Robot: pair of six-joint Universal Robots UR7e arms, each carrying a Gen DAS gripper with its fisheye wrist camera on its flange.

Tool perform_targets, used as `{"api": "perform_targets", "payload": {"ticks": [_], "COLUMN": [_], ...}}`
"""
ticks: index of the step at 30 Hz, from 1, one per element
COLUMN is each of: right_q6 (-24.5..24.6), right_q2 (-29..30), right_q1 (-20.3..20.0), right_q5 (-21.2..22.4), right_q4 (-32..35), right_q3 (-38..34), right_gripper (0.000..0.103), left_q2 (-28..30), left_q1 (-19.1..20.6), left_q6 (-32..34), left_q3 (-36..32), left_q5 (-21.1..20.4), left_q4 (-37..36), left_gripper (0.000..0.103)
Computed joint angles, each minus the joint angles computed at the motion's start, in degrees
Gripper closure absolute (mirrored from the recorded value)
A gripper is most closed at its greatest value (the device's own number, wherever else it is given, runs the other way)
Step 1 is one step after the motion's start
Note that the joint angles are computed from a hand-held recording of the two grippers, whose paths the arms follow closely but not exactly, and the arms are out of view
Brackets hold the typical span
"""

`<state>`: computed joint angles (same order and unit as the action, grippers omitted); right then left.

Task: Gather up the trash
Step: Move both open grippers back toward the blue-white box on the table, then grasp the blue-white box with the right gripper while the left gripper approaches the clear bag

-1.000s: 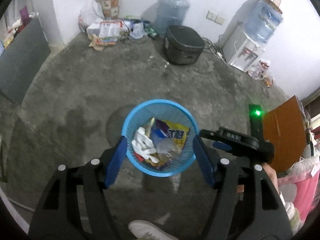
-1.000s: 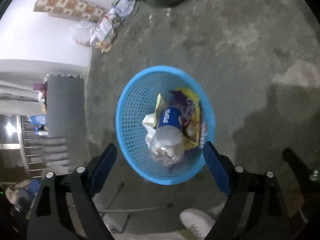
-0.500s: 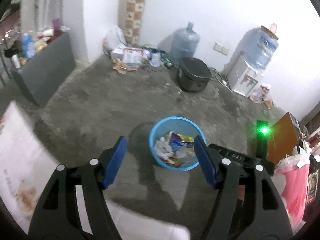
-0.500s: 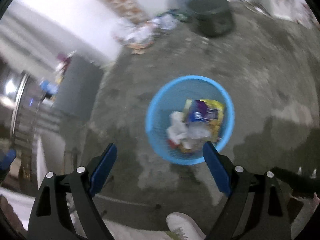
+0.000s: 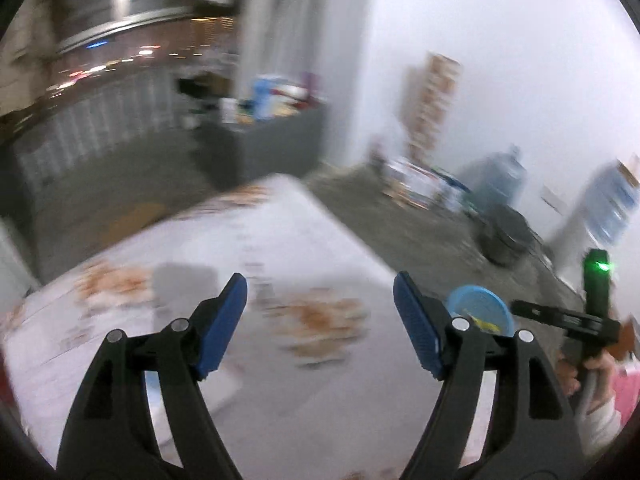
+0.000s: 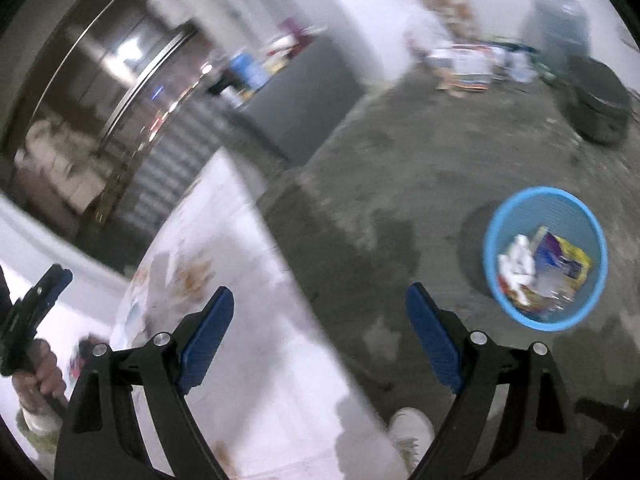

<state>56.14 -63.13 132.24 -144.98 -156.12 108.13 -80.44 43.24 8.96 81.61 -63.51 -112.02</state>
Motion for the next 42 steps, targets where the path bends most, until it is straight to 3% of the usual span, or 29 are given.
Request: {"api": "perform_targets", "payload": {"ticks": [4,7,13,19,24,26,29,33,35,37,42], "right_q6": [-8.5,-12.2,-15.9,-18.8,-18.6,-16.1,-11.8,-12.4,-11.9,-10.8,-9.3], "right_q2": [6.4,11.0,20.0,28.3,34.8,36.8,37.3,36.9,36.1,35.3,32.2], "right_q1": [-0.8,-2.0,-3.5,-4.7,-6.4,-7.1,-8.8,-9.1,-9.0,-8.8,-8.1], "right_q5": [5.9,11.1,18.2,23.5,26.9,26.2,28.5,30.3,31.0,31.7,33.7], "right_q4": [-2.4,-1.1,4.7,10.9,14.7,17.7,18.1,15.2,15.7,16.2,13.1], "right_q3": [-7.9,-14.0,-26.9,-39.9,-49.7,-52.6,-51.9,-50.1,-48.8,-47.4,-40.6], "right_gripper": [0.017,0.017,0.02,0.026,0.034,0.043,0.056,0.066,0.071,0.082,0.085], "left_q2": [-1.8,-3.2,-4.5,-4.3,-0.7,1.9,3.4,3.0,2.8,2.1,-1.6], "left_q1": [3.6,6.6,11.6,16.8,21.7,23.6,25.6,26.3,26.4,26.0,23.7], "left_q6": [-1.4,-2.2,-1.6,-2.0,-1.2,-2.0,-2.4,-1.2,-0.9,-1.3,-1.2], "left_q3": [-3.2,-4.9,-5.6,-5.8,-7.3,-9.5,-10.5,-8.9,-8.7,-7.8,-2.5], "left_q5": [5.6,6.8,6.7,2.8,0.7,-0.1,-2.4,-4.4,-5.9,-6.8,-8.6], "left_q4": [-0.6,0.1,0.8,1.4,-0.2,2.0,4.4,5.4,6.9,7.9,9.4], "left_gripper": [0.031,0.031,0.031,0.031,0.051,0.068,0.075,0.085,0.085,0.085,0.085]}}
